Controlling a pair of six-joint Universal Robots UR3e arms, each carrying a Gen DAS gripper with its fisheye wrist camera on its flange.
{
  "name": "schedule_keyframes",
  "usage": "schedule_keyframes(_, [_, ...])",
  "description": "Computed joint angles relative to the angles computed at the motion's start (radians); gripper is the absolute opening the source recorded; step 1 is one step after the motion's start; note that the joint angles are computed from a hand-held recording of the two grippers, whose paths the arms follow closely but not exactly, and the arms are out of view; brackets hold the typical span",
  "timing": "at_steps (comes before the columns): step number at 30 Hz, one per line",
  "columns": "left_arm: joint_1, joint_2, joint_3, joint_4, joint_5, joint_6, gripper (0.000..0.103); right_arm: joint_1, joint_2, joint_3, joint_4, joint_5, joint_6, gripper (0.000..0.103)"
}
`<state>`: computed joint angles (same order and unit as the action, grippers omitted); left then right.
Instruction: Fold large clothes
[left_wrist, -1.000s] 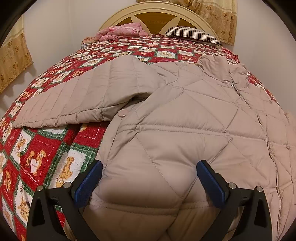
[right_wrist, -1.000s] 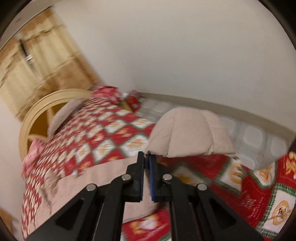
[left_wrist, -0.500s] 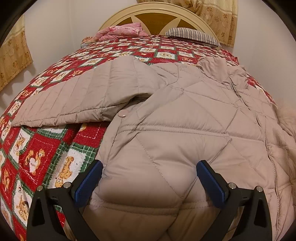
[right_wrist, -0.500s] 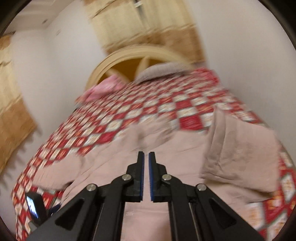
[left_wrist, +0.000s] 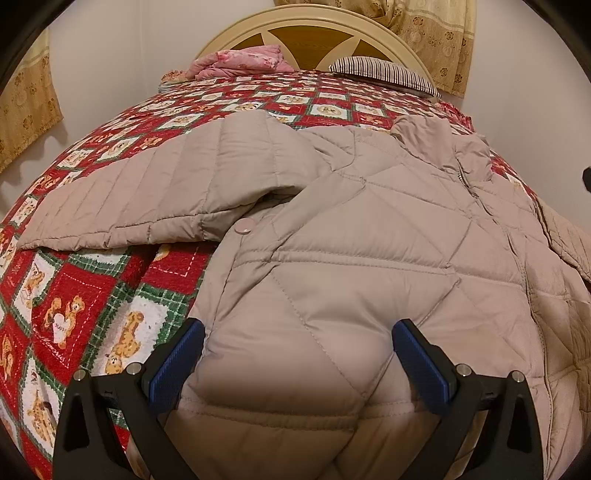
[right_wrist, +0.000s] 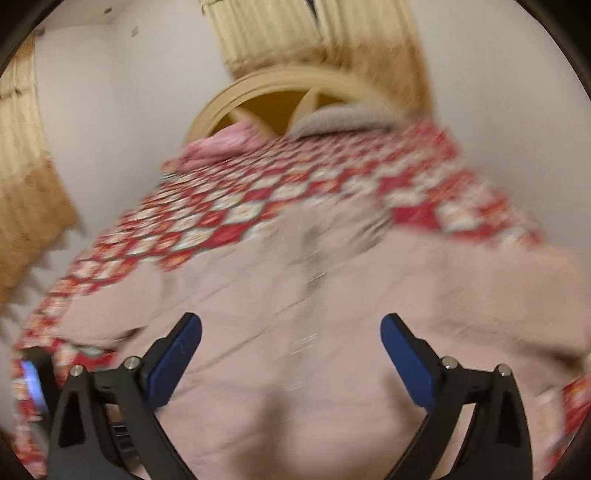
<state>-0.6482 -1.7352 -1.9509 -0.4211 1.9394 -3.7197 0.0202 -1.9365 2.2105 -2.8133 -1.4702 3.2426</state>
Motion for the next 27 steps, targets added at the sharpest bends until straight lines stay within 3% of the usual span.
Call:
schedule_keyframes(5, [0.001, 0.001, -0.002, 0.003, -0.002, 0.000, 0.102, -0.032, 0.217, -0.145, 0.061, -0.202, -0.120, 0.099])
schedule_keyframes(10, [0.002, -0.001, 0.001, 0.001, -0.002, 0.001, 0.102, -0.042, 0.414, -0.243, 0.099, -0.335, -0.105, 0.082])
schedule_keyframes(12, [0.002, -0.002, 0.001, 0.002, -0.002, 0.001, 0.102, -0.100, 0.418, -0.237, 0.152, -0.280, -0.044, 0.037])
schedule_keyframes(13, [0.002, -0.002, 0.001, 0.002, -0.002, 0.001, 0.102, -0.148, 0.383, -0.208, 0.171, -0.232, -0.038, 0.026])
schedule_keyframes(14, [0.001, -0.002, 0.002, 0.001, -0.002, 0.000, 0.102, -0.188, 0.349, -0.176, 0.174, -0.188, -0.033, 0.024])
schedule_keyframes(16, [0.002, -0.001, 0.002, 0.002, -0.003, 0.000, 0.102, -0.242, 0.284, -0.119, 0.159, -0.128, -0.029, 0.011])
schedule_keyframes(19, [0.001, -0.003, 0.004, 0.002, -0.003, 0.000, 0.102, -0.253, 0.212, -0.097, 0.162, -0.130, -0.033, 0.009])
schedule_keyframes(23, [0.001, -0.005, 0.005, 0.002, -0.003, -0.001, 0.102, -0.274, 0.050, -0.100, 0.240, -0.012, -0.027, 0.009])
schedule_keyframes(27, [0.002, -0.004, 0.004, 0.004, -0.005, 0.000, 0.102, -0.090, 0.028, -0.202, 0.283, -0.031, -0.013, 0.009])
